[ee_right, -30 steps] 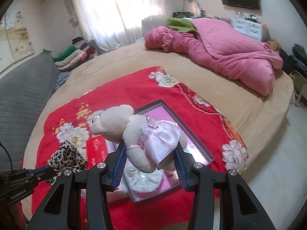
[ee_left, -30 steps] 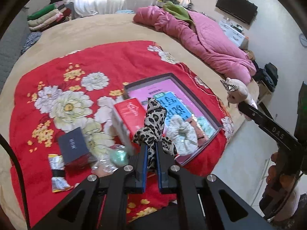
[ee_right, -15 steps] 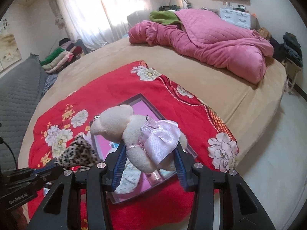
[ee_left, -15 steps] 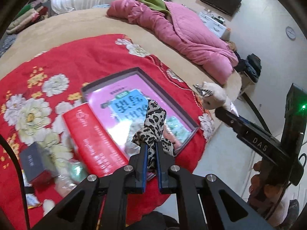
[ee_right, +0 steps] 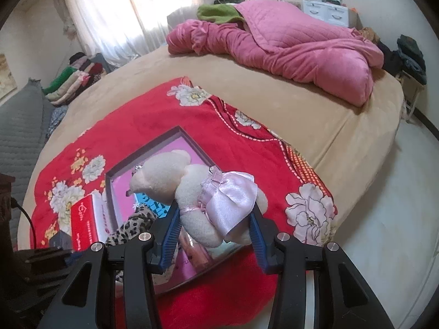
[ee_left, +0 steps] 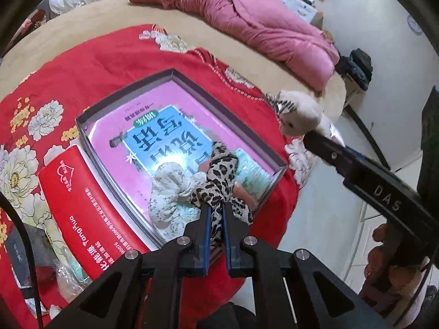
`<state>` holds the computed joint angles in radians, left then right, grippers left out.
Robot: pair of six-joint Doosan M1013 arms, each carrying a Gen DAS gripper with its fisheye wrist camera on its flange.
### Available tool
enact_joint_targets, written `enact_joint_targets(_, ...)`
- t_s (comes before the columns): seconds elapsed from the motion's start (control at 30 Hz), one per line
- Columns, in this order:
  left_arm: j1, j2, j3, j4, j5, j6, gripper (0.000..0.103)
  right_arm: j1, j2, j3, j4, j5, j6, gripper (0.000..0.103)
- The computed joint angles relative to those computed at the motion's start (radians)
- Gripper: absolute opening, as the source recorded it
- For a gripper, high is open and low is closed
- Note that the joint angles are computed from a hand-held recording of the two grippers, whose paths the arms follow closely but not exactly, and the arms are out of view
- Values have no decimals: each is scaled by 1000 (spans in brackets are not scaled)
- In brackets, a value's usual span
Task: Organize soft objects
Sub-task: 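Lower the leopard scrunchie into the tray with the left tool while the right tool lowers the bear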
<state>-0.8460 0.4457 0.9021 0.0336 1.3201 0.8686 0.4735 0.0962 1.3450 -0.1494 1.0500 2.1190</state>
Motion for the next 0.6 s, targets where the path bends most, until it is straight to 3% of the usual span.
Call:
enact_joint_targets(0.37,4,20,-12,15,59,13,8,-5,37,-9,20,28,-23,48)
enact_joint_targets(0.6,10,18,-4,6,56,9,8,-10,66,-20,44,52,-45,48)
